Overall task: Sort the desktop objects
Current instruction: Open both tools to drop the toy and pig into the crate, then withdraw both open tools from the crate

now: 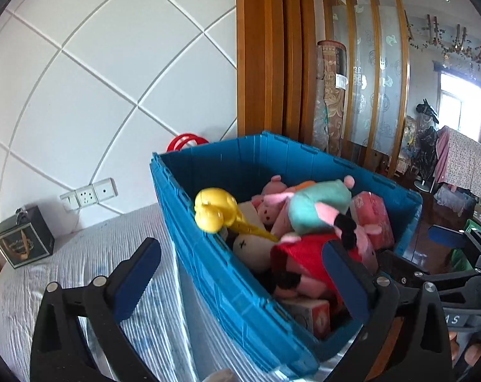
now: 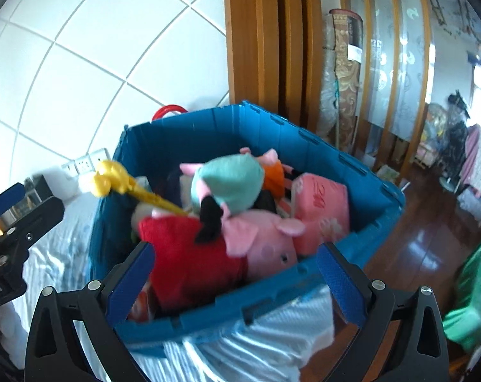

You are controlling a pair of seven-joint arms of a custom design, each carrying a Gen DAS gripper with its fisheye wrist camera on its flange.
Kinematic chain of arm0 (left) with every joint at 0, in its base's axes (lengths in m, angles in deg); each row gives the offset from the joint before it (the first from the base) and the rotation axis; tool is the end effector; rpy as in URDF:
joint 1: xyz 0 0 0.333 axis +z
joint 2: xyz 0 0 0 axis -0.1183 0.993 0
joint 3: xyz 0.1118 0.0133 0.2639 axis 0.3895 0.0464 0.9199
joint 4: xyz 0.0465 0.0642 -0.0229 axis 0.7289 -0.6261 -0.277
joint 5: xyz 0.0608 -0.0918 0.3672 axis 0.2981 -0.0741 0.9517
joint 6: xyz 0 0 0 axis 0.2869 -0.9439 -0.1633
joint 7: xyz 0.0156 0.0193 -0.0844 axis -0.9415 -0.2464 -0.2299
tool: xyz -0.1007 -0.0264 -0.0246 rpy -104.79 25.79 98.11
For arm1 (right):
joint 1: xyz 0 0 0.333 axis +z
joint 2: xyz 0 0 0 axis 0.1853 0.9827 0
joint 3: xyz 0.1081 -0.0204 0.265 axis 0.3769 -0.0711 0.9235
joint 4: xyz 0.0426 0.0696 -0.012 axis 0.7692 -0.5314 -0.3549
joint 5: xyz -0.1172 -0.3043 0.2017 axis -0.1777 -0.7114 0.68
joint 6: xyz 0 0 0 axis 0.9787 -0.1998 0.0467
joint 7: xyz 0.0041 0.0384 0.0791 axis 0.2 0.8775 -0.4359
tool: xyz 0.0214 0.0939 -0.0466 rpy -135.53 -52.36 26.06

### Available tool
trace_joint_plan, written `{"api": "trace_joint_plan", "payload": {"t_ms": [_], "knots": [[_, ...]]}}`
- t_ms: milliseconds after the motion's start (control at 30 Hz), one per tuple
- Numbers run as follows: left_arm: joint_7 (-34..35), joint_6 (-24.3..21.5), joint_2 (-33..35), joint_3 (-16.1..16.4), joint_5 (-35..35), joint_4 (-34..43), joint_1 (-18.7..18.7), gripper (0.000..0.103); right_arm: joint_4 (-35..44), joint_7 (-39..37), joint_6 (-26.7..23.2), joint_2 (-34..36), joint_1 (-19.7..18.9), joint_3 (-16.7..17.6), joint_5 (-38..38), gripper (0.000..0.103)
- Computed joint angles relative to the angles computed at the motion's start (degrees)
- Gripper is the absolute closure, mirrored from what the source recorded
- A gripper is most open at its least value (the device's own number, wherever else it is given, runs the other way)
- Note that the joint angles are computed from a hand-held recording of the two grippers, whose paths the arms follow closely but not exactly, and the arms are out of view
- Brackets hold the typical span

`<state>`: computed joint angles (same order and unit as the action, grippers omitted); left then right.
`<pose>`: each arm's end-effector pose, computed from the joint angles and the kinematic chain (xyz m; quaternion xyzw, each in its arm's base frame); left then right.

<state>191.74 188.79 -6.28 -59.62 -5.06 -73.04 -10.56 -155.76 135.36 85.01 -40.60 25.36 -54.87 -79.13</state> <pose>0.6241 -0.1906 0.7268 -0.2688 0.8183 -0.4840 0.1543 0.4378 0.1793 0.6930 -0.3371 0.8301 -0.4069 0.1779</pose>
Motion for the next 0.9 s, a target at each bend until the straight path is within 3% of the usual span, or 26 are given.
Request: {"api": "trace_joint_plan", "payload": {"t_ms": [433, 900], "knots": [[4.1, -1.6, -7.4, 2.2, -4.5, -10.1, 1.5, 0.000, -1.5, 3.8, -4.3, -1.5, 2.3, 2.5, 0.2, 0.000], [7.7, -1.9, -10.6, 3.7, -6.9, -13.6, 1.0, 0.000, -1.2, 5.5, -7.0, -1.6, 3.3, 3.1, -0.1, 0.000]]}}
